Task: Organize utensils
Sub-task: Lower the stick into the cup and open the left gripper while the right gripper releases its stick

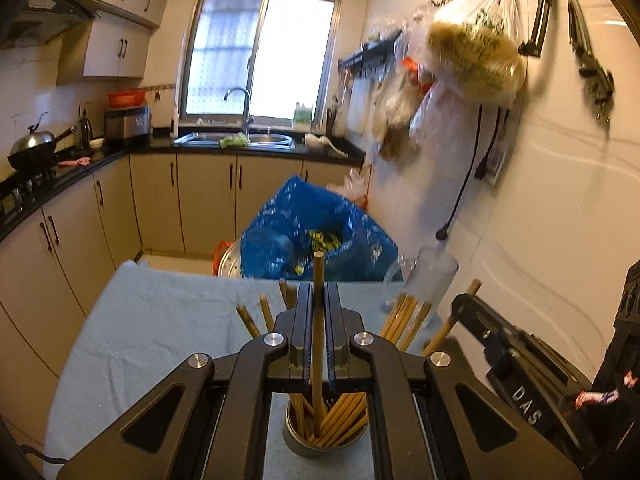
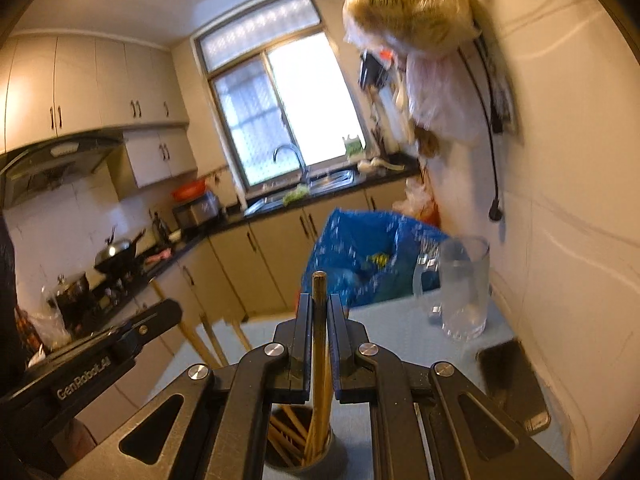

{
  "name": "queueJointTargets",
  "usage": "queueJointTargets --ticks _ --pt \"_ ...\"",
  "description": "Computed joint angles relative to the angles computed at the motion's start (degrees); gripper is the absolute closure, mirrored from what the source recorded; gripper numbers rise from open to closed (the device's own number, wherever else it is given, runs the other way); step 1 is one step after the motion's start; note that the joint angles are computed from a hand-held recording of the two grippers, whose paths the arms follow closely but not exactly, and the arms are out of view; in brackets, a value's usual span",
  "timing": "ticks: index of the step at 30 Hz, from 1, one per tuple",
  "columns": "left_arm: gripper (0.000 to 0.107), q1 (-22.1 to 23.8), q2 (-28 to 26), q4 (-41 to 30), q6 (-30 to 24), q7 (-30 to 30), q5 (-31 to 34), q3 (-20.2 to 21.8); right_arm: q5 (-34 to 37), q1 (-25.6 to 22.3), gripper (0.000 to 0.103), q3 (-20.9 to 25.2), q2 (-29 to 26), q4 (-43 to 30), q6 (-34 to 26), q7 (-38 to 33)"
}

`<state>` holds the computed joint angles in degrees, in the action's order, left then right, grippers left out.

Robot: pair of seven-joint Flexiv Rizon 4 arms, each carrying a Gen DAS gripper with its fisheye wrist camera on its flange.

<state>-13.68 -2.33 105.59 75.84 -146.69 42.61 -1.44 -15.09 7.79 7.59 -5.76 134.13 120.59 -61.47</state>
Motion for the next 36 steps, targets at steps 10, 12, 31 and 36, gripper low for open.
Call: queueJointTargets --ticks 10,12,31,36 --pt "0.102 0.0 -0.7 2.6 1.3 2.8 -2.2 0.3 -3.9 -1.7 0.095 0.4 -3.4 0.3 -0.3 3.0" --pt "0.102 0.0 -0.5 3.3 1.8 3.1 -2.6 0.6 -3.9 -1.7 0.095 0.4 -3.3 0.5 -0.3 2.9" --pt "0.102 -1.1 0.7 3.1 -2.7 0.4 2.4 -0.7 -2.5 -0.6 0.095 0.5 -2.5 1.1 0.0 1.4" --pt "0.102 -1.4 1.8 2.7 -5.8 -2.2 5.5 -2.0 -2.3 -0.6 0.095 0.5 -2.1 1.3 -0.2 1.6"
